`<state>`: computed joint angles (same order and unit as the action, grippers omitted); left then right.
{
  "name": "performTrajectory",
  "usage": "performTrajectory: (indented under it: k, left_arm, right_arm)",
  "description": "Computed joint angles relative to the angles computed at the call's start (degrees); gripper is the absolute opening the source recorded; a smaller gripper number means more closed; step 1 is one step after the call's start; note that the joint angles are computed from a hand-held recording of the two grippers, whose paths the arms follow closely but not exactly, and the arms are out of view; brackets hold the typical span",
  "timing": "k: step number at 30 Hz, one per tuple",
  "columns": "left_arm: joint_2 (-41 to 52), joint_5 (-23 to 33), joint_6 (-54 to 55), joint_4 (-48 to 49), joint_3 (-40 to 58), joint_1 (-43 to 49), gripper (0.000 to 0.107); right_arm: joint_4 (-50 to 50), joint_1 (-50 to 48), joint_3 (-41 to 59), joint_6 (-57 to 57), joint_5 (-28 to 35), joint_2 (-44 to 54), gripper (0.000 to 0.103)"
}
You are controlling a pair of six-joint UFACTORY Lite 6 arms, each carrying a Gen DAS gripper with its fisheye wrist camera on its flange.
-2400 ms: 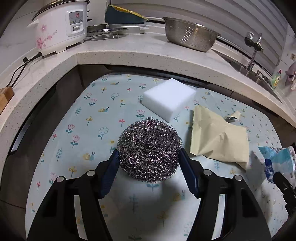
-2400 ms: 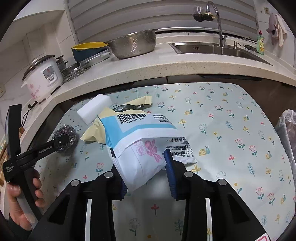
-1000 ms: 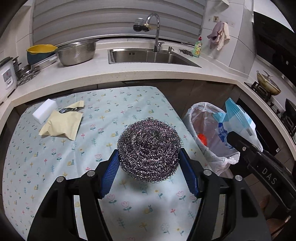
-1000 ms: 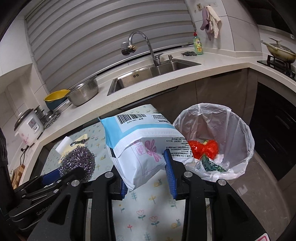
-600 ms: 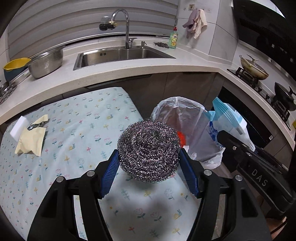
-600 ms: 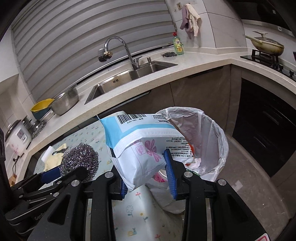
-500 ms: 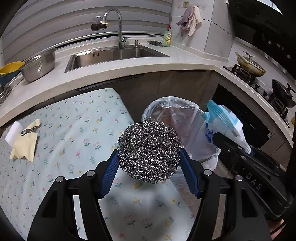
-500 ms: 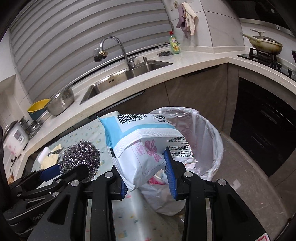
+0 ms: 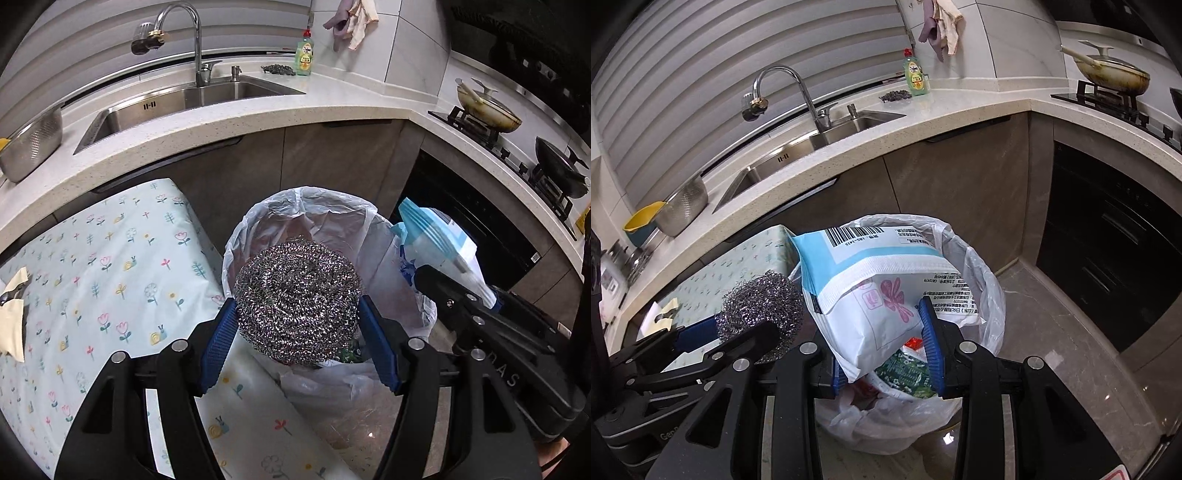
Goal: Collect trash
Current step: 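Carry steel wool and parcel bag over the bin and open both tools to drop them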
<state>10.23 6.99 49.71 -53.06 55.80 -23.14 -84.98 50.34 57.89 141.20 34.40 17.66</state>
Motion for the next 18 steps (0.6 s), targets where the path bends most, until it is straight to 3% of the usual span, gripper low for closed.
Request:
performTrajectory:
  k: [8,16,18]
  left_arm:
    - [3.9,-0.2,2.8,-3.3,2.7,0.4,0.066]
    - [4.3,0.6,11.1,-11.5,3.7,2.9,0.074]
    - [3.9,0.8,11.4,-11.7,3.6,3.6,0.075]
  right_arm:
    - [-1.3,-1.9,2.0,-0.2,-1.5,2.5,0.038]
    - [-2.1,-3.1,3.0,0.1,-2.0,3.1,0.056]
    - [-1.5,-2.7,3.2,-0.6,-1.4,2.9,0.057]
